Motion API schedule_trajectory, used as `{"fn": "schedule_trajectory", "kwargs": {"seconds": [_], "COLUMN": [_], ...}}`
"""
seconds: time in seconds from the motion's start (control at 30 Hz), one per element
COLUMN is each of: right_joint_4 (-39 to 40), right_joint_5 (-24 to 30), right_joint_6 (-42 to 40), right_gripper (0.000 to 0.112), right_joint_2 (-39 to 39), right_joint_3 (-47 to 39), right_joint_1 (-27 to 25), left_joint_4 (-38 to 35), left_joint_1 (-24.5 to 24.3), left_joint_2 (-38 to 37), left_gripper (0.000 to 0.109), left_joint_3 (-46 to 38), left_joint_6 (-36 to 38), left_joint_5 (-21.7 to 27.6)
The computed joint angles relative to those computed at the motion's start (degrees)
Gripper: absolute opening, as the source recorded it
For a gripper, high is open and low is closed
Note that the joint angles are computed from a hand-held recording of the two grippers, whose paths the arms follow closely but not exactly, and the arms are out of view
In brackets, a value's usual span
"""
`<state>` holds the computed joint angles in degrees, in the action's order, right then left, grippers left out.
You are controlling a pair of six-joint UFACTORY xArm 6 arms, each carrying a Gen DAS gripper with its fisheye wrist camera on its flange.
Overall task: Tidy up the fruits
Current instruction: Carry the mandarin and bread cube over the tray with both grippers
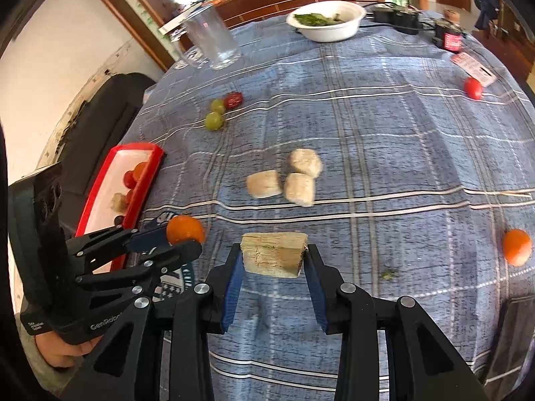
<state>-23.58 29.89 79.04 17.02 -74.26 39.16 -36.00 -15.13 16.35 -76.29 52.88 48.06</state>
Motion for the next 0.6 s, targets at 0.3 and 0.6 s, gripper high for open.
{"fn": "schedule_trajectory", "kwargs": {"seconds": [0.3, 0.6], "right_joint_4": [4.8, 8.9], "right_joint_5": [0.3, 2.1], "right_joint_6": [-9.8, -17.2], "right_gripper": [0.037, 0.037], "right_joint_2": [7.1, 13.9], "right_joint_3": [-9.9, -20.2], "right_joint_1": [1.2, 2.3], "left_joint_4": [-2.0, -3.0], "left_joint_1": [3.7, 7.7], "left_joint_2": [-2.5, -3.4], "left_gripper": [0.032, 0.032], "left_joint_3": [1.1, 1.2], "left_joint_6": [-1.5, -2.3], "left_joint_5": [-0.7, -1.5]}}
